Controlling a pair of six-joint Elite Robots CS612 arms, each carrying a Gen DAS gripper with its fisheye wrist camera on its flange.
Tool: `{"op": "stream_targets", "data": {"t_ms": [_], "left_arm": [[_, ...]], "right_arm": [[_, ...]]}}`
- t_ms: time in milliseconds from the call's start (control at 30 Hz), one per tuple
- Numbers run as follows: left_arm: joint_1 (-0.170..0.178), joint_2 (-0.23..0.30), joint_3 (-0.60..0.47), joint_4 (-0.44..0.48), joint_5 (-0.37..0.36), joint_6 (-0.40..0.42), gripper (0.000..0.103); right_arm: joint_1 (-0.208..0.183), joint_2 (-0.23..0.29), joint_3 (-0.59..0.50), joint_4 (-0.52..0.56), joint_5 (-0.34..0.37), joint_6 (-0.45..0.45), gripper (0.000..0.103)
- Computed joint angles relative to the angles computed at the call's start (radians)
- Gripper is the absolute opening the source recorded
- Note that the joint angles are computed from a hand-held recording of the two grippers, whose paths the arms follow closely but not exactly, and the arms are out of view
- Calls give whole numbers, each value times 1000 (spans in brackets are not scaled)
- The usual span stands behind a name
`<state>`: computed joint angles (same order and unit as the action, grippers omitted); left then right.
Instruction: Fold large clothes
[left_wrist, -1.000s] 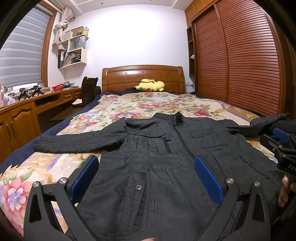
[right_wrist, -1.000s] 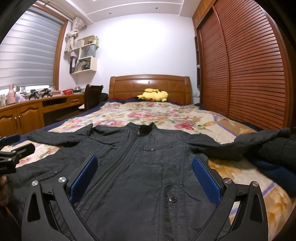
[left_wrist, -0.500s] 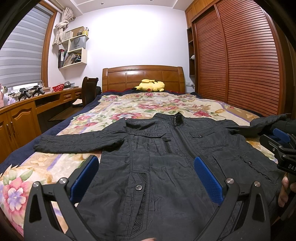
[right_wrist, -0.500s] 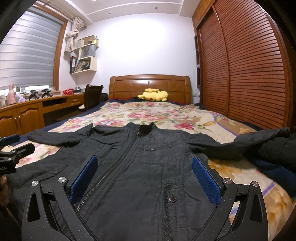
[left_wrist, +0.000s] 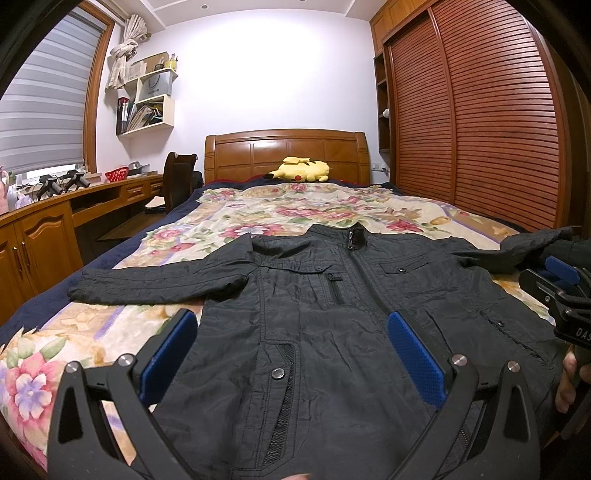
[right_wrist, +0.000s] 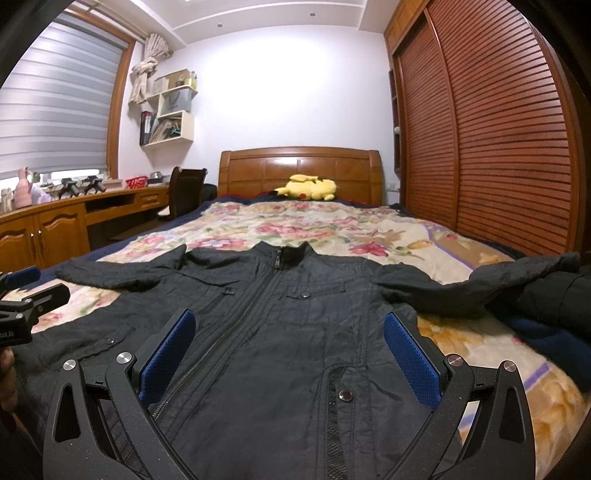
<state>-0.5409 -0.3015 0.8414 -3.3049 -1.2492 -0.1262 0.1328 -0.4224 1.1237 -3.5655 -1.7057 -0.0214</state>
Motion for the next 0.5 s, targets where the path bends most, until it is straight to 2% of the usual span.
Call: {"op": "stream_targets", "data": {"t_ms": [267,500], "left_arm": [[11,-4,-8,42,-9,-6,103],[27,-17,-12,86,5,-15,103]], "right_arm": [[-1,-10,13,18,34,-8,103],[6,-12,-5,82,122,-37,103]]}}
